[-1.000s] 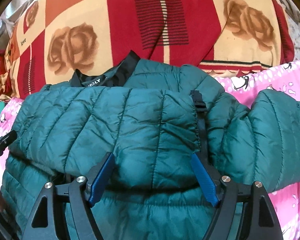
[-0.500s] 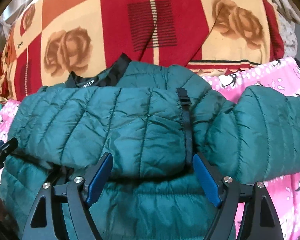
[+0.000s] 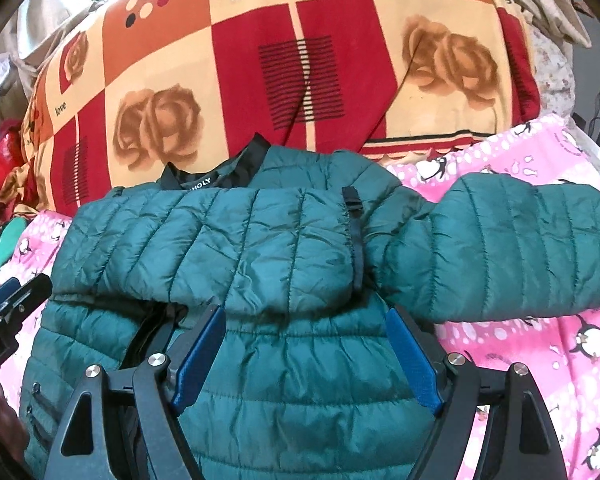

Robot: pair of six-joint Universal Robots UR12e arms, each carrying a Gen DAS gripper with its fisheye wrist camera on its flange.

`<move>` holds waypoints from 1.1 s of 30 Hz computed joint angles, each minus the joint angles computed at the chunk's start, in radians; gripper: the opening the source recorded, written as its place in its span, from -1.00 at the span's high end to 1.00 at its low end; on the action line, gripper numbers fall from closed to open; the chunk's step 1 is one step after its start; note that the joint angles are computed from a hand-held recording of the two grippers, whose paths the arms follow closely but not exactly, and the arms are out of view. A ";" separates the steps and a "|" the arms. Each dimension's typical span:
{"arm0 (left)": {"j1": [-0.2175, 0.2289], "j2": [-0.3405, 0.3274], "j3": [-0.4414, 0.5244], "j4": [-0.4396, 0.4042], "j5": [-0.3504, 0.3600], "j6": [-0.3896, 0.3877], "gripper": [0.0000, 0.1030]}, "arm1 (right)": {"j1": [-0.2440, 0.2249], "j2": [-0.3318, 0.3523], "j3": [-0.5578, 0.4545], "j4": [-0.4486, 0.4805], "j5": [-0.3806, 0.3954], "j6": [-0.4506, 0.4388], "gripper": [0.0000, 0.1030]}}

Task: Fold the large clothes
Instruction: 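Move the right tool to the cuff of the other sleeve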

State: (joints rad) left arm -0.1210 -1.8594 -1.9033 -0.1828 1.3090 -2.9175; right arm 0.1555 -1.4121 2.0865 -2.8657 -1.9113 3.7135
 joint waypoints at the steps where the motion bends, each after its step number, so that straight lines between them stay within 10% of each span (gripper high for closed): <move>1: -0.002 0.004 -0.004 0.002 -0.001 0.001 -0.68 | 0.001 -0.006 0.004 0.000 -0.004 0.003 -0.56; 33: -0.074 0.046 -0.036 -0.035 -0.078 -0.022 -0.68 | -0.059 -0.171 0.173 0.030 -0.083 0.089 -0.56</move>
State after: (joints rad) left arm -0.1951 -1.8135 -1.9390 -0.2182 1.2311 -2.9396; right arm 0.0961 -1.5831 2.2596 -2.8358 -1.9939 3.8025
